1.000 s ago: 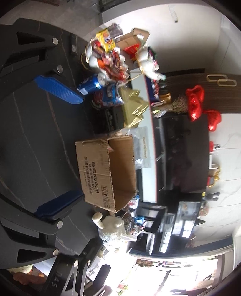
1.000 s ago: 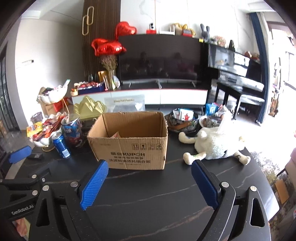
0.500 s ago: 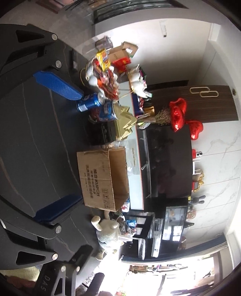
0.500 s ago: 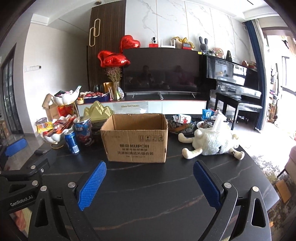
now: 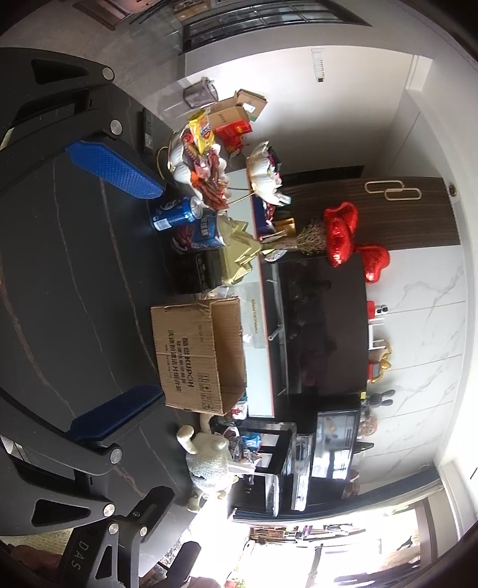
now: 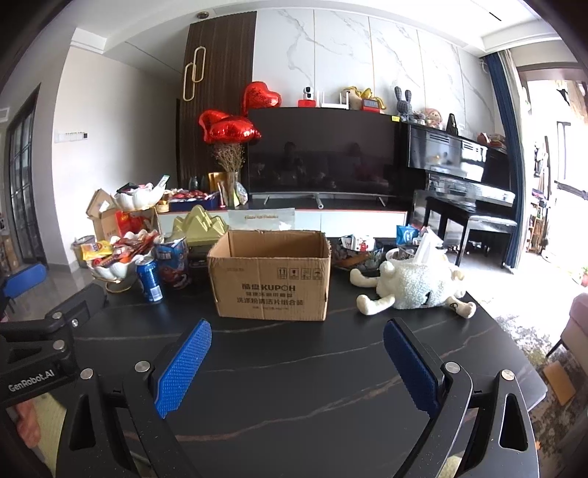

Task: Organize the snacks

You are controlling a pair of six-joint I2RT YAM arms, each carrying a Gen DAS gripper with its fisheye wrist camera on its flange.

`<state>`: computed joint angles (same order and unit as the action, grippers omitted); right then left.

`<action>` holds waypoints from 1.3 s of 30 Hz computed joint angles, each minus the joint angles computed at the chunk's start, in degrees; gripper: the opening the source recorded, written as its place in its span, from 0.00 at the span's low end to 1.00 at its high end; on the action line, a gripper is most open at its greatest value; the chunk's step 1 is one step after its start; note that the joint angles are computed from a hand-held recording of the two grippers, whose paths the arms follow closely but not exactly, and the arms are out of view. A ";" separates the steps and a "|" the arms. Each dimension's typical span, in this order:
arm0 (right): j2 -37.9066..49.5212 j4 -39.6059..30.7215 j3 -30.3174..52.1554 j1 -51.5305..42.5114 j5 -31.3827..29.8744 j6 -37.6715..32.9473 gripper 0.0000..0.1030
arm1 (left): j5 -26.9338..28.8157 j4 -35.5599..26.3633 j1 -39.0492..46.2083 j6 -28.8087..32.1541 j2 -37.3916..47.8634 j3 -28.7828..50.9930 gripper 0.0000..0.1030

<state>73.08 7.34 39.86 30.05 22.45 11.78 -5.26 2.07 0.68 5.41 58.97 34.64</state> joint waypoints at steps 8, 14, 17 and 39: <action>-3.65 -0.73 -1.40 1.61 2.17 -0.42 0.93 | 1.54 -1.76 0.40 -0.14 -3.40 -0.96 1.00; -6.12 -1.34 -1.98 2.84 3.33 -0.83 0.93 | 2.30 -2.91 0.78 -0.58 -6.40 -1.70 1.00; -7.09 -1.50 -2.30 3.58 4.28 -1.12 0.93 | 2.56 -3.57 0.90 -0.39 -7.68 -2.02 1.00; -9.20 -2.14 -2.79 4.82 5.37 -1.60 0.93 | 3.69 -5.66 1.94 -0.85 -9.68 -1.31 1.00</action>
